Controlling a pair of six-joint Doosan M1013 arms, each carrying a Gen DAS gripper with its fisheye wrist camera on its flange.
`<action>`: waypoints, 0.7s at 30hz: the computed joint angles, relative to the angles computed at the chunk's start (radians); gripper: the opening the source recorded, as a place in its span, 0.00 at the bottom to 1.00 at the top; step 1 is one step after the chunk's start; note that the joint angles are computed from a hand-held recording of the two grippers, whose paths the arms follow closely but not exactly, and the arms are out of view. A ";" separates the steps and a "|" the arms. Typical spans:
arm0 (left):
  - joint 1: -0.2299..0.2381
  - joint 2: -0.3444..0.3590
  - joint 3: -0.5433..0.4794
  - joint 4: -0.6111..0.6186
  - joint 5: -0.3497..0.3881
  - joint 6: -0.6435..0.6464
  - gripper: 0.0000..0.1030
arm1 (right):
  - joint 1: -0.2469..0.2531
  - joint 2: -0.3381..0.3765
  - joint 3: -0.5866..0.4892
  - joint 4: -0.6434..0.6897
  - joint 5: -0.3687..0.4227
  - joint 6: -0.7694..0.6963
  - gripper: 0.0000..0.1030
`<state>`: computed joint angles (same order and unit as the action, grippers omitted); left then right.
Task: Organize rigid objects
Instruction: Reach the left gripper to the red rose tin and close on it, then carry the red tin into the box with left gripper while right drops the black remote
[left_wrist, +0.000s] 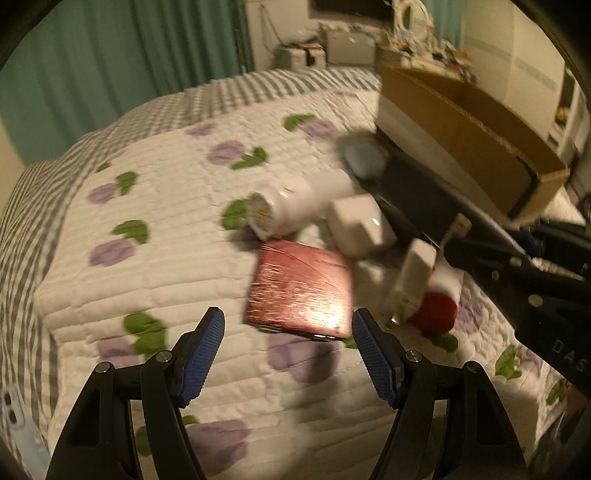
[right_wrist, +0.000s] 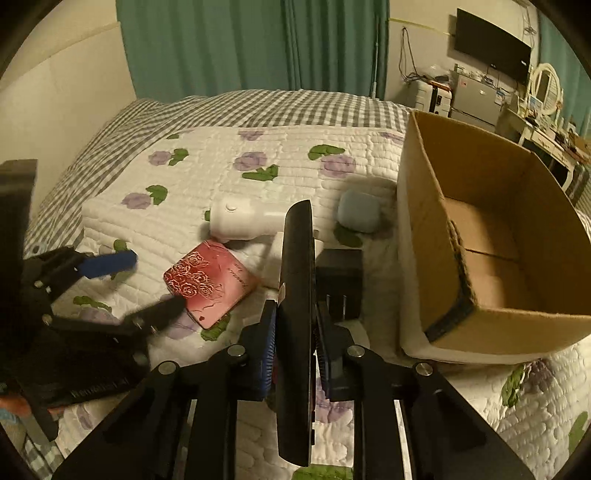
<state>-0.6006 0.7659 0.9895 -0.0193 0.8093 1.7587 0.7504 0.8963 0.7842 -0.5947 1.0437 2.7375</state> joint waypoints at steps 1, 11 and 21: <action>-0.004 0.010 -0.013 0.018 0.016 0.001 0.72 | -0.001 -0.002 0.006 0.001 -0.010 0.003 0.18; -0.035 0.096 -0.123 0.148 0.086 0.007 0.73 | -0.014 -0.018 0.063 0.025 -0.091 0.029 0.18; -0.021 0.043 -0.060 0.092 0.031 -0.038 0.70 | -0.010 -0.023 0.065 0.009 -0.093 0.030 0.18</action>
<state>-0.6212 0.8087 0.9294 0.0724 0.8404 1.7204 0.7401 0.8728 0.8488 -0.5854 0.9503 2.7671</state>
